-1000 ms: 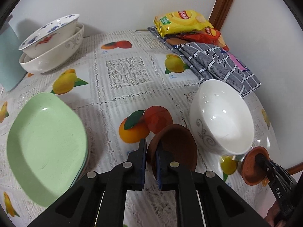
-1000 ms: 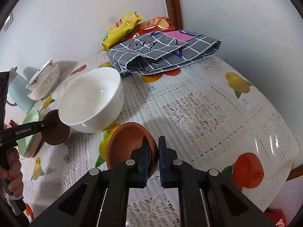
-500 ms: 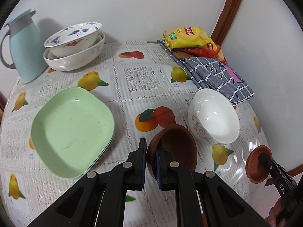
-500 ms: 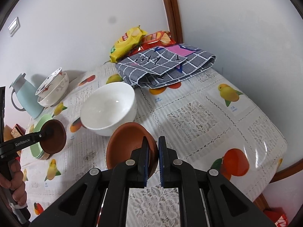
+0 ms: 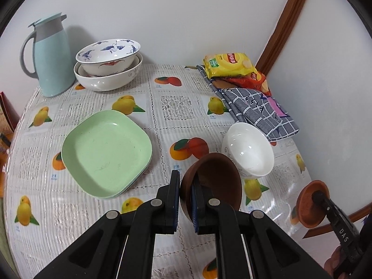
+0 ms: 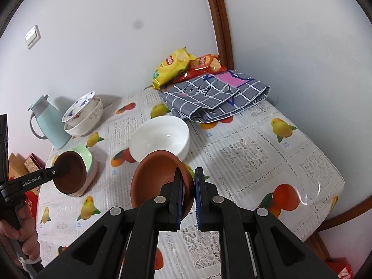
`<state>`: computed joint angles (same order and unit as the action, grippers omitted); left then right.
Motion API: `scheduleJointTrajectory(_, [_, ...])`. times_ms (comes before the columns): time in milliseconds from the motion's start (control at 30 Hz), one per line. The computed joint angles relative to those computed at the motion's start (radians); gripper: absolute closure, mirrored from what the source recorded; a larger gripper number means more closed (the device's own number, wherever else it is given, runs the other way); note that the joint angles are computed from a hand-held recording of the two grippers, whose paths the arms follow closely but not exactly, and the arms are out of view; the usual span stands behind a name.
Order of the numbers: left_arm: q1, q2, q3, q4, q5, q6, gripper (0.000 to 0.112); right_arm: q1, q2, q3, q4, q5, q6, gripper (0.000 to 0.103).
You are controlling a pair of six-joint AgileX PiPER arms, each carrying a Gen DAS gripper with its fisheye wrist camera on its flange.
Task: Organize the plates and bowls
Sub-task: 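Lift the brown bowl with the left gripper while the right gripper carries its brown bowl over the white bowl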
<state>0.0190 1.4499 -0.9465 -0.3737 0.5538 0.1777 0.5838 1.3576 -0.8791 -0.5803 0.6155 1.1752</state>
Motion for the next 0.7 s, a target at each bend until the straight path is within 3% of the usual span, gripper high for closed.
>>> scheduleJointTrajectory(700, [0.038,-0.018,-0.04,-0.035,0.052,0.058,0.103,0.036,0.028,-0.071,0.001,0.05,0.023,0.094])
